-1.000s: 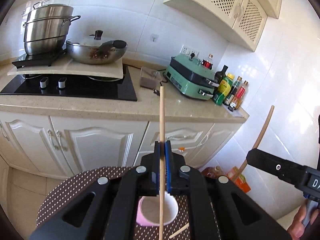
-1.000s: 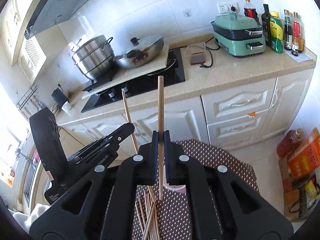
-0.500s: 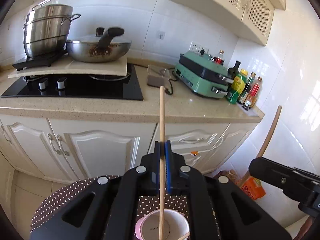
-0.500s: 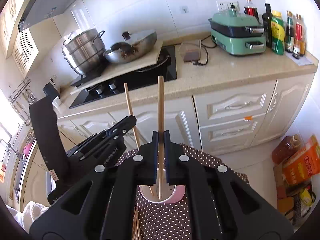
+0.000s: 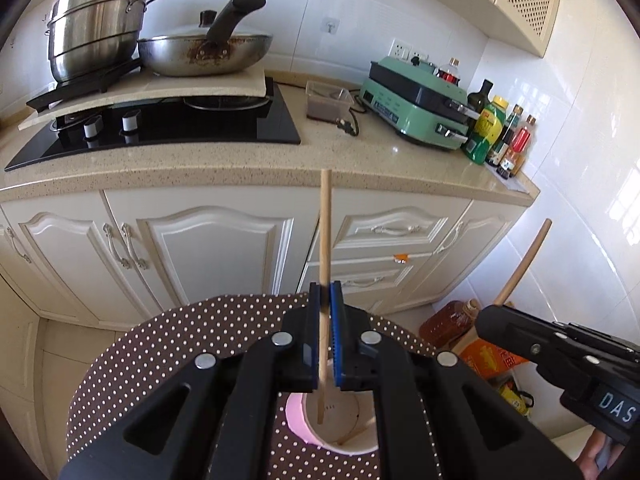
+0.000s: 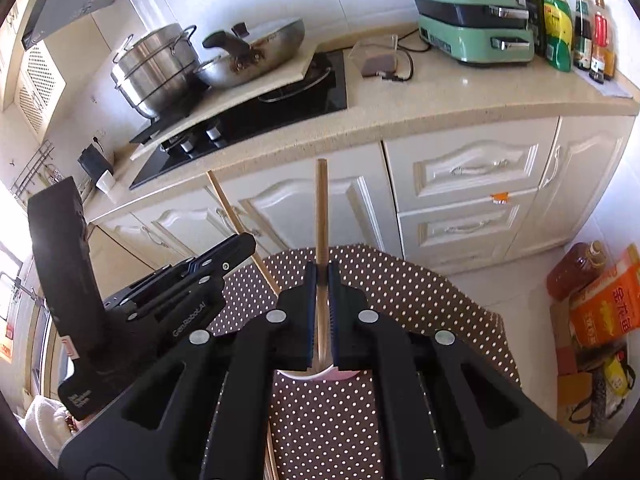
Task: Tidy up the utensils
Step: 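Lower the left chopstick into the pink cup and open, while the right does likewise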
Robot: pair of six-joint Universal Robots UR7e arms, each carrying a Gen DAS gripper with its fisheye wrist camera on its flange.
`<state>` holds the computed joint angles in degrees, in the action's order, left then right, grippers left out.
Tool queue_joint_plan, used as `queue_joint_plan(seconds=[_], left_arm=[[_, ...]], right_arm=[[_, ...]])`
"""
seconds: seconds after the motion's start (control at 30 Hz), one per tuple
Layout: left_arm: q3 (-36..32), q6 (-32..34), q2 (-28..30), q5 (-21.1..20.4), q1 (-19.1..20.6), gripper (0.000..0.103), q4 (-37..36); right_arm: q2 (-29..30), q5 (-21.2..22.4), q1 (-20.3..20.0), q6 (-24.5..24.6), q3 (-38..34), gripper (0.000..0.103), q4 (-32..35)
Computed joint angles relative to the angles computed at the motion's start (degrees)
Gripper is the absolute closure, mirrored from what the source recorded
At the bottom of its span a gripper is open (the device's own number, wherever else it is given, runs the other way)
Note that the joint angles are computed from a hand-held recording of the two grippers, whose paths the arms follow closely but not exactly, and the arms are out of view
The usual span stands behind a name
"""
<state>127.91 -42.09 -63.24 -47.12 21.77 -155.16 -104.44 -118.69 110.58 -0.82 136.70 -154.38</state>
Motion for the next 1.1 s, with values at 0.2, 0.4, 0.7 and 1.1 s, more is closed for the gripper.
queue_joint_plan(seconds=[0.2, 0.4, 0.7, 1.1], left_arm=[[0.63, -1.57, -1.58, -1.29, -0.42, 0.079, 3.24], [1.28, -3.41, -3.68, -2.41, -1.06, 0.076, 6.65], [3.1, -6.73, -8.46, -3.78, -2.57, 0.067, 11.84], [7.1, -14.36, -19.49, -6.01, -6.04, 0.061, 23.57]], right_arm=[[0.13, -0.29, 0.01, 1.09, 0.84, 0.097, 0.58], [-0.06, -0.94, 0.41, 3.43, 1.61, 0.097, 1.14], [0.04, -3.71, 2.48, 7.75, 1.82, 0.096, 2.71], [-1.95, -8.84, 7.49, 13.31, 2.88, 0.058, 4.54]])
